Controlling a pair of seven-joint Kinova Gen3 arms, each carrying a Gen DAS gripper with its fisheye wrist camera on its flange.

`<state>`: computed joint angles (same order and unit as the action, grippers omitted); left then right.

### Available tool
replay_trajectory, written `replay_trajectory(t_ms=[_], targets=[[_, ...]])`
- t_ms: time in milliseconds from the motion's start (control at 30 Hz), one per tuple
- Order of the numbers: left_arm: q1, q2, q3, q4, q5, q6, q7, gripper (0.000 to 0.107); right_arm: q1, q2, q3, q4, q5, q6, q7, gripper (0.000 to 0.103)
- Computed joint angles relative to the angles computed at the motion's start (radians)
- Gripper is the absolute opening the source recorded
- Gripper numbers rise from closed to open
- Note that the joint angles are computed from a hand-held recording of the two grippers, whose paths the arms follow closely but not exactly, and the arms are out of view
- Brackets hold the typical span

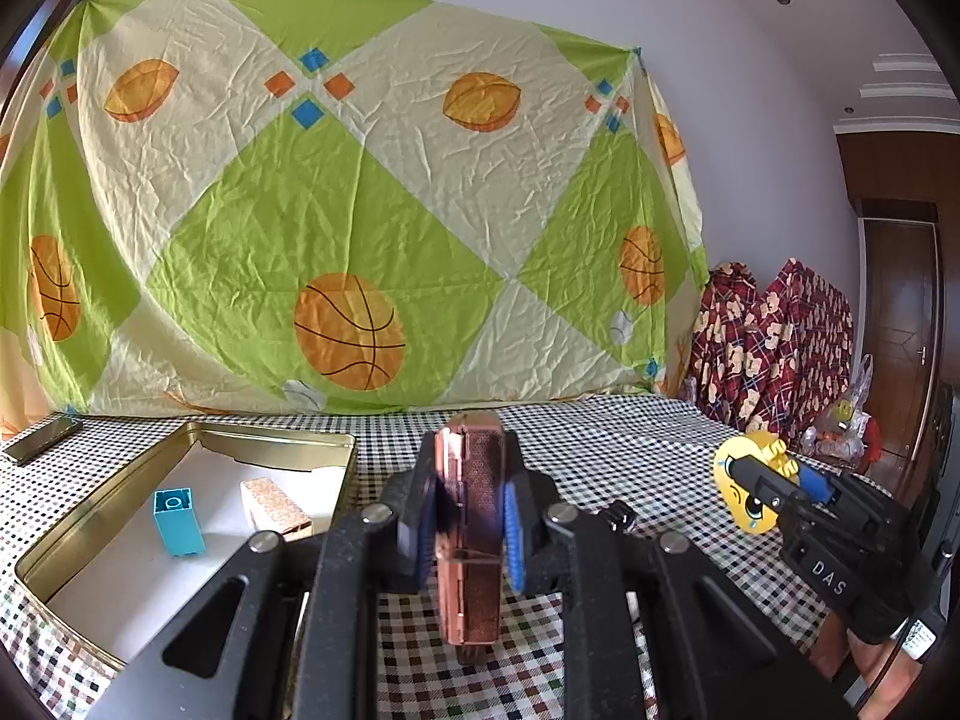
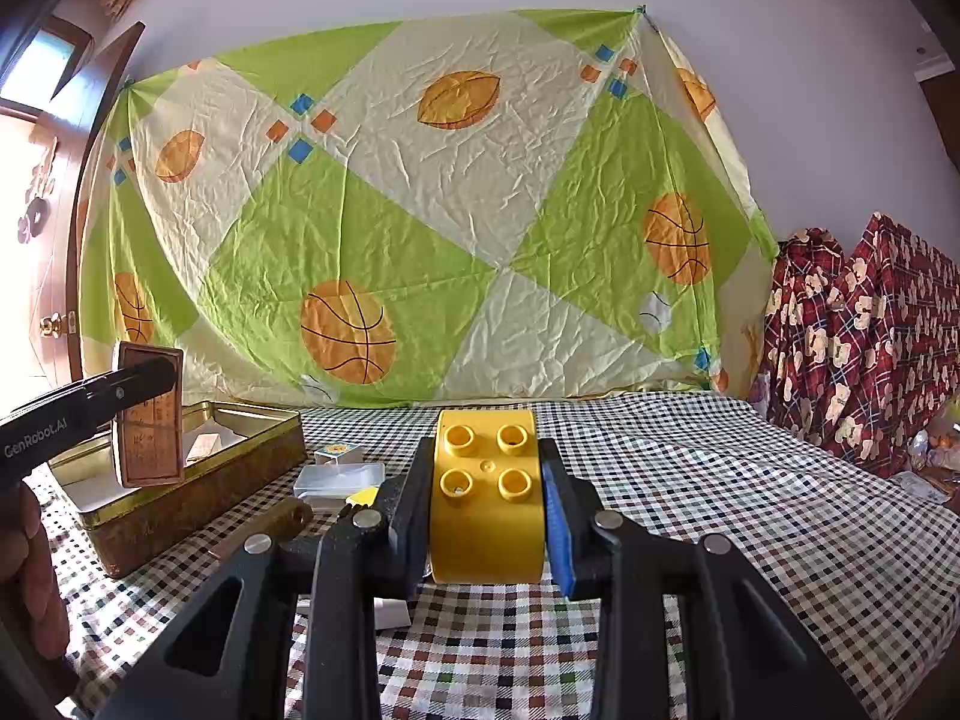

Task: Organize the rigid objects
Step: 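Lift the brown block with left tool while right tool lifts the yellow brick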

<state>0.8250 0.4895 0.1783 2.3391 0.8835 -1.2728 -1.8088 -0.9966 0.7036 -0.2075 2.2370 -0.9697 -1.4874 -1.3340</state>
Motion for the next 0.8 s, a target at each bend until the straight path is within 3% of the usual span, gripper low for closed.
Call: replay_trajectory(t_ms=[333, 800], targets=[[0.013, 0.007, 0.001, 0.004, 0.005, -0.028, -0.004, 0.016, -0.035, 0.027, -0.005, -0.03, -0.073, -0.058, 0.032, 0.034], [0.012, -0.007, 0.005, 0.048, 0.004, -0.047, 0.04, 0.016, -0.019, 0.006, -0.017, -0.051, -0.023, 0.015, 0.041, 0.034]])
